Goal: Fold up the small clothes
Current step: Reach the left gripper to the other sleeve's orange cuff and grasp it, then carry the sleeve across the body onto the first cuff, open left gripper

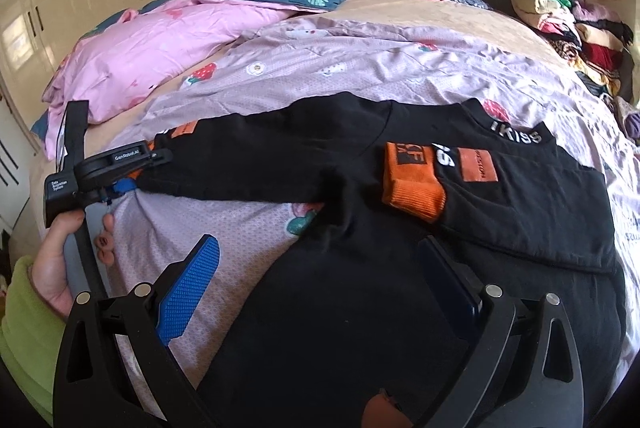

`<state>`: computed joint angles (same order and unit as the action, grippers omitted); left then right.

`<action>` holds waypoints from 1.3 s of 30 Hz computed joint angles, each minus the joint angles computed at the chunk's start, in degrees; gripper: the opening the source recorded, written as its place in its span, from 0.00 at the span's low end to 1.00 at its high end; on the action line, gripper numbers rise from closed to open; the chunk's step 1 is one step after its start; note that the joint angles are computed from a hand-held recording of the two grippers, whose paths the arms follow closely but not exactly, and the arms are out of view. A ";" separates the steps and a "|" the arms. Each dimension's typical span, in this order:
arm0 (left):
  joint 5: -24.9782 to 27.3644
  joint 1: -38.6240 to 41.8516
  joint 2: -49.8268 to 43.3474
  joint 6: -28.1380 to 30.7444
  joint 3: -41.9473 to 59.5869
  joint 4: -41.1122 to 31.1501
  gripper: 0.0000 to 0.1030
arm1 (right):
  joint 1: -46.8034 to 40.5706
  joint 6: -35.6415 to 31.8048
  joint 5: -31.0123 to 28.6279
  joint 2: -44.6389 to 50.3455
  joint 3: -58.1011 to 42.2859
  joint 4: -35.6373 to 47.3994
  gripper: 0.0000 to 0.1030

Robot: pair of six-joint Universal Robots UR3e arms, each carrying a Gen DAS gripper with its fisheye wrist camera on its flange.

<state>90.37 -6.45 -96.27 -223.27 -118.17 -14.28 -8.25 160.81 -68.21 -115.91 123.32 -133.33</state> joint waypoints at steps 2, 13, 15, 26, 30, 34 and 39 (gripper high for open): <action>-0.65 1.56 1.02 -0.64 -0.91 0.55 0.18 | -1.56 -0.33 0.60 -0.83 0.51 0.56 0.96; 1.65 -2.43 5.61 2.30 4.98 -0.39 0.08 | -16.57 -5.63 7.97 -9.75 2.71 10.73 0.96; 2.50 -4.00 5.25 2.79 7.32 -0.93 0.07 | -18.82 -6.62 8.97 -10.97 2.70 12.51 0.96; 6.07 -11.64 -2.26 3.95 24.16 -5.31 0.07 | -36.75 -16.81 17.70 -20.37 0.21 31.04 0.96; 7.81 -14.45 -5.32 4.62 30.47 -7.50 0.06 | -43.90 -22.36 20.27 -22.95 -1.83 40.22 0.96; 9.37 -17.43 -8.70 5.30 37.08 -9.98 0.06 | -52.28 -30.82 23.26 -25.31 -5.06 52.64 0.96; 11.04 -20.50 -13.23 6.24 45.33 -12.95 0.06 | -64.62 -45.63 26.30 -26.81 -11.10 72.24 0.96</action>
